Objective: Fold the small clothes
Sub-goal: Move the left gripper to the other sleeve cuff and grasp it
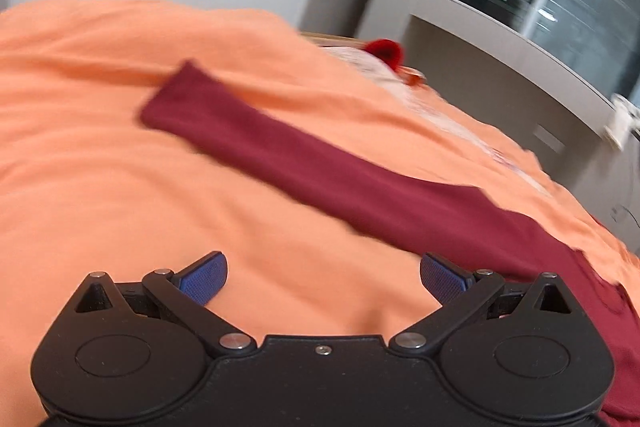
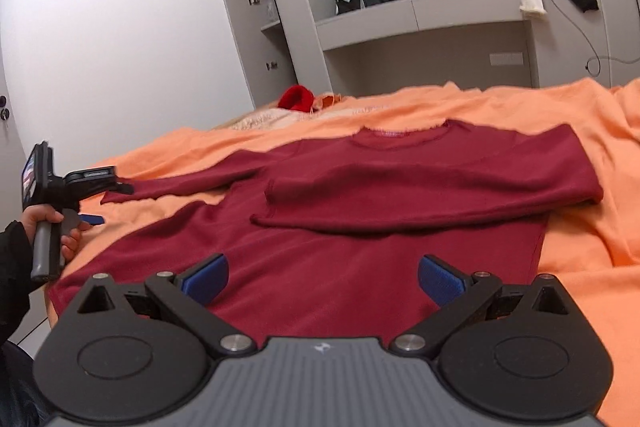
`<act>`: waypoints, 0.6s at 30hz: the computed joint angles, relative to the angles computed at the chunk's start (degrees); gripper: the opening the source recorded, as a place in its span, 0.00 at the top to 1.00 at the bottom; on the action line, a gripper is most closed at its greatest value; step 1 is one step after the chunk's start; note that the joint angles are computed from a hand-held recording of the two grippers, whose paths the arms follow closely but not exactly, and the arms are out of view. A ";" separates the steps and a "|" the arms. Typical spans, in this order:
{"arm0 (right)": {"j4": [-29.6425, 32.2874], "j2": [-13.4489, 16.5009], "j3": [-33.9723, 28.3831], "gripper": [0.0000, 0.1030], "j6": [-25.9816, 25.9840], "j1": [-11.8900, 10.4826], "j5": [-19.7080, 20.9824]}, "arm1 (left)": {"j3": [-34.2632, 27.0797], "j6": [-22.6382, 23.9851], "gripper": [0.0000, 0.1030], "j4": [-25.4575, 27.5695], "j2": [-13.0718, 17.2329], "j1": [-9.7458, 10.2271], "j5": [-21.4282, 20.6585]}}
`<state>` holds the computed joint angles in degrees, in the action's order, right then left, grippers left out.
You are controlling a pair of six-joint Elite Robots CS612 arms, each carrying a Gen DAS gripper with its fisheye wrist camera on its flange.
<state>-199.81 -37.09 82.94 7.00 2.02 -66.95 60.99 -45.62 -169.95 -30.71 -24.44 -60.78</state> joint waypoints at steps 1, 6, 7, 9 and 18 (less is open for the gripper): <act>0.37 -0.13 0.30 0.00 0.38 0.11 -0.41 | 0.86 -0.57 0.01 -1.17 -0.19 0.42 -0.38; 4.94 -0.03 -0.32 0.00 3.17 -0.25 -0.31 | 1.62 -2.19 0.01 -6.95 0.43 2.19 -3.65; 4.72 0.19 -0.33 0.00 3.54 -0.40 0.24 | 0.80 -2.39 0.01 -6.56 0.85 2.48 -3.96; 3.87 0.42 -0.20 0.00 4.32 -0.71 1.41 | -1.82 -4.02 0.01 -4.10 2.00 3.06 -4.00; 3.65 1.66 -1.13 0.00 7.43 -1.56 5.48 | -12.25 -8.32 0.01 4.08 7.28 3.97 3.44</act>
<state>-196.16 -35.44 81.81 14.43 0.46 -61.47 48.74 -53.94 -165.86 -23.43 -20.47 -57.34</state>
